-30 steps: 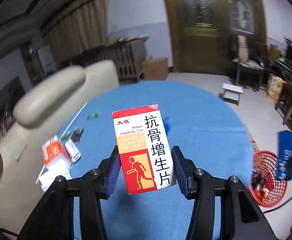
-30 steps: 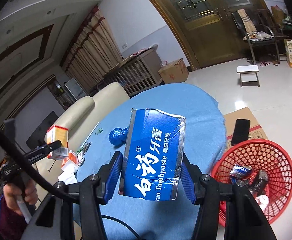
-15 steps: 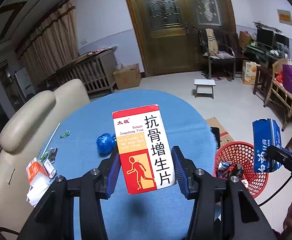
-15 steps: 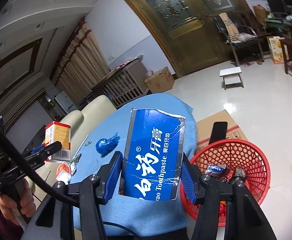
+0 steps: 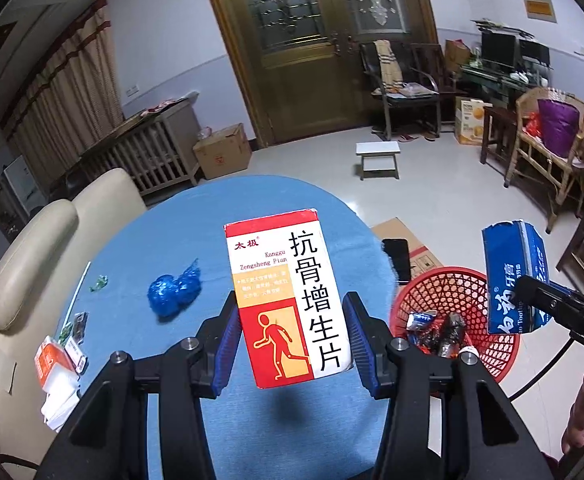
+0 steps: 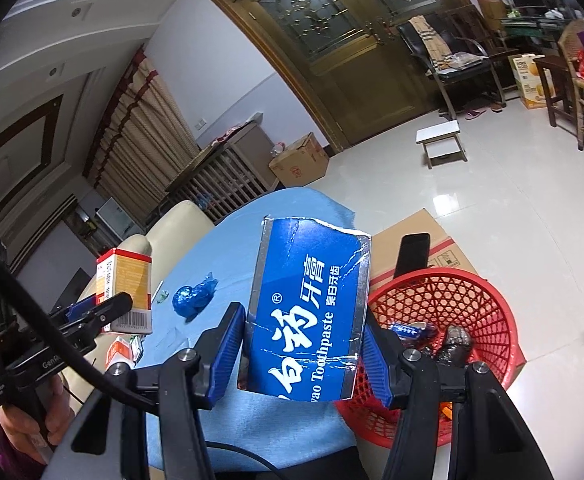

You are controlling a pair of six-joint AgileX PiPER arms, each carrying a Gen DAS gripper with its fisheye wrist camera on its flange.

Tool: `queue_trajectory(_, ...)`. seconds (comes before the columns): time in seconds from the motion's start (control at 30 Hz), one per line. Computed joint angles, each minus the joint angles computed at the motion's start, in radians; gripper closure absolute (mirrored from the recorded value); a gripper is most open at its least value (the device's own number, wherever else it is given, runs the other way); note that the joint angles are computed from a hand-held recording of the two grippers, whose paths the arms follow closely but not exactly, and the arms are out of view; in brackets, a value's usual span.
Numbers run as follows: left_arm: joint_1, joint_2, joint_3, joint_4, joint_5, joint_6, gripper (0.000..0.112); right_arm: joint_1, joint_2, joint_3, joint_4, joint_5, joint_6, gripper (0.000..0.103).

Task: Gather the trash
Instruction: 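Carry both boxes from the table toward the red wastebasket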

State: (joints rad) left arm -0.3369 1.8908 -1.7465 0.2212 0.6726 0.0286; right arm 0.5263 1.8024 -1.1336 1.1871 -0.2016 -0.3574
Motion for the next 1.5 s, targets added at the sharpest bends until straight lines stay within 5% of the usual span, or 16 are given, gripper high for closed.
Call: queue_trajectory(1.5,-0.057,0.04,0.015,-0.035,0.038,0.037,0.06,-0.03,0.016,0.002,-0.025,0.04,0.054,0.044)
